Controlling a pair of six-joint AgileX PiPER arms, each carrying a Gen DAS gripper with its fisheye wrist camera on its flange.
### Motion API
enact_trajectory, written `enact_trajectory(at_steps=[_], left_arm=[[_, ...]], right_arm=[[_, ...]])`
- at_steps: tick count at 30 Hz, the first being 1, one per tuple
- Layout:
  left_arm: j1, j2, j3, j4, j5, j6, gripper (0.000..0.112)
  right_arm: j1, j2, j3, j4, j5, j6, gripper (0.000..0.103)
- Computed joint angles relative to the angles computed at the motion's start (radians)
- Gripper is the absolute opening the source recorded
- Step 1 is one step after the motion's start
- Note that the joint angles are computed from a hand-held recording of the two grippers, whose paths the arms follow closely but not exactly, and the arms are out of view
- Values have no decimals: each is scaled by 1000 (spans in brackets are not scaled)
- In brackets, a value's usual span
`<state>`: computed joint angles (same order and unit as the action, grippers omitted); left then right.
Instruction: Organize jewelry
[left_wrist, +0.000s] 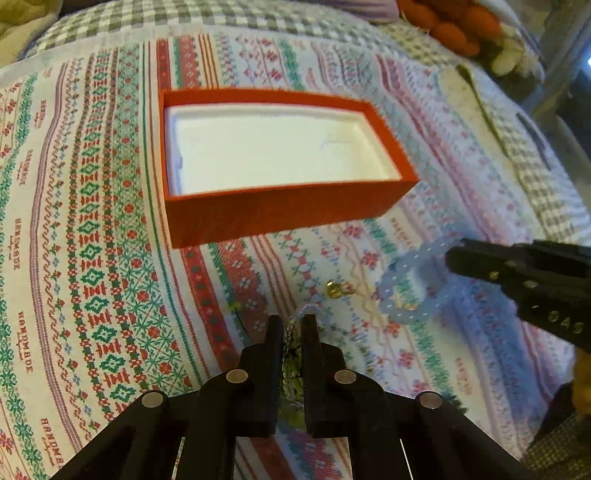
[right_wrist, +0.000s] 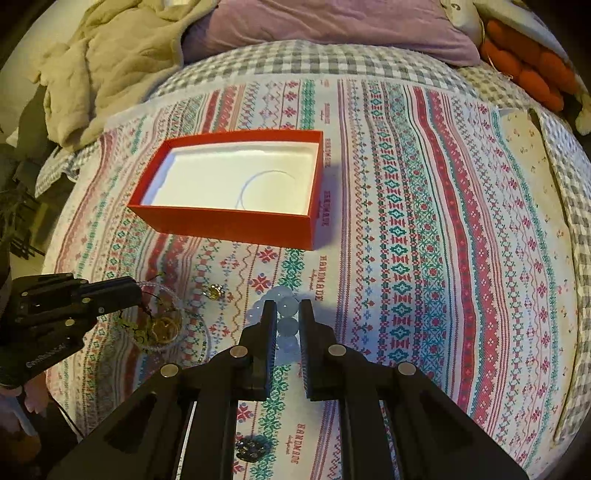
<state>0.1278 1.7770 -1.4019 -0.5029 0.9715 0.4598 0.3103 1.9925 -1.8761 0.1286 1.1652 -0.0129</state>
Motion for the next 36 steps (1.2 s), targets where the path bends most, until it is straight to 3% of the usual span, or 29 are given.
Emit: enact_trajectory(at_steps=[7,10,12,15,17,19,22,26,29,36], left_arm=[[73,-40,19,-6,21,0,3],[74,-37,32,134,0,-91,4],[82,-10,28,227,25,-146,4],[107,11,23,259,48,-172,10],[141,9,23,213,57,-133,23],[168,3,18,148,57,-78,27],[161,8,1,133,57,-26,28],[136,53,-49,186,146,-11,29],[142,4,2,202,115,-42,29],[140,-143,167,97,107,201,29]], right_arm=[[0,-9,4,5,-3,0,12],[3,-8,2,1,2,3,12],[5,-4,-1,-1,5,6,12],[7,6,-11,-1,11,8,12],[8,12,-20,1,17,8,12],[7,20,-32,5,21,8,12],[8,28,-43,8,24,8,12],[6,36,-52,11,32,6,12],[2,37,-55,11,36,1,12],[0,36,-53,13,40,-1,12]])
